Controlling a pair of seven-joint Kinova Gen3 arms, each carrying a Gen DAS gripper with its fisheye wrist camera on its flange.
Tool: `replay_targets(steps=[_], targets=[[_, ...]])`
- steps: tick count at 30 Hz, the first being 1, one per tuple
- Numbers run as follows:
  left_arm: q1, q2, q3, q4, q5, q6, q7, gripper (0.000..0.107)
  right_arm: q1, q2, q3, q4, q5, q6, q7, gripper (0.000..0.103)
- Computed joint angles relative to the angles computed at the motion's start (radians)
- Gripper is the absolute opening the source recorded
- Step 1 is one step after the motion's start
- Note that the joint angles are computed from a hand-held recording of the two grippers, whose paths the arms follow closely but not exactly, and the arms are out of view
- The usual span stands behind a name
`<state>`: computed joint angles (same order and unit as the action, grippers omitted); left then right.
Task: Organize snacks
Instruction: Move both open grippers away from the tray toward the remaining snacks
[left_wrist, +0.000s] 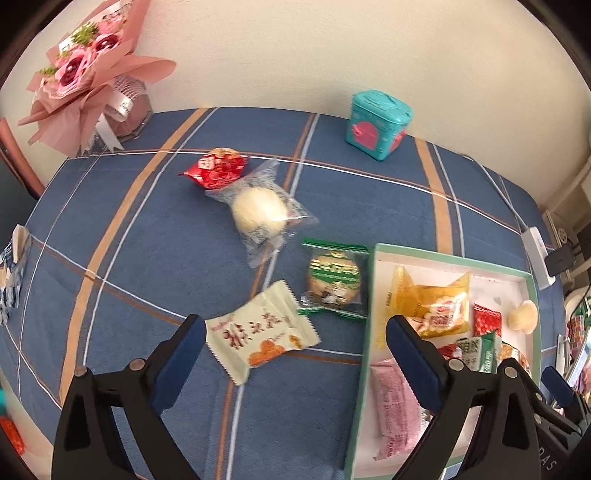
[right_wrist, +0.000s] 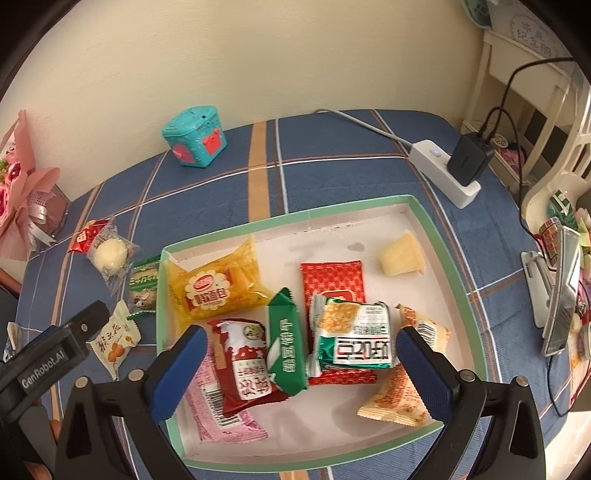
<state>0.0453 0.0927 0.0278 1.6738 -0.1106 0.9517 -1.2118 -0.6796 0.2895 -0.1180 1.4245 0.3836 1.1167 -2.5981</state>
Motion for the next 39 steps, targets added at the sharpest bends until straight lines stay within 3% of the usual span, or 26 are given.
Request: replay_targets(steps=[9,15,24,39], targets=[[-0.047,-0.005,-0.031,0.008,-0.022,0.007,0.0,0.098,-0.03,0.036,-0.003,-0.043,-0.005,-0.002,-0.004,0.103],[-0.11,-0.005,-0.056,0.017,0.038,0.01,-0.047,0.098,-0.089,0.107,-0.002,-0.149,0.003,0.064,0.041,0.103],[-0.198,0.0,-0.093,0.023,0.085,0.012,-0.078,0.098,-0.152,0.194,0.009,-0.26,-0.041,0.075,0.108,0.103],[-0.215,0.095,-0.072,-0.002,0.146,0.04,-0.168,0.098,-0.177,0.249,0.054,-0.313,-0.06,0.111,0.122,0.103]])
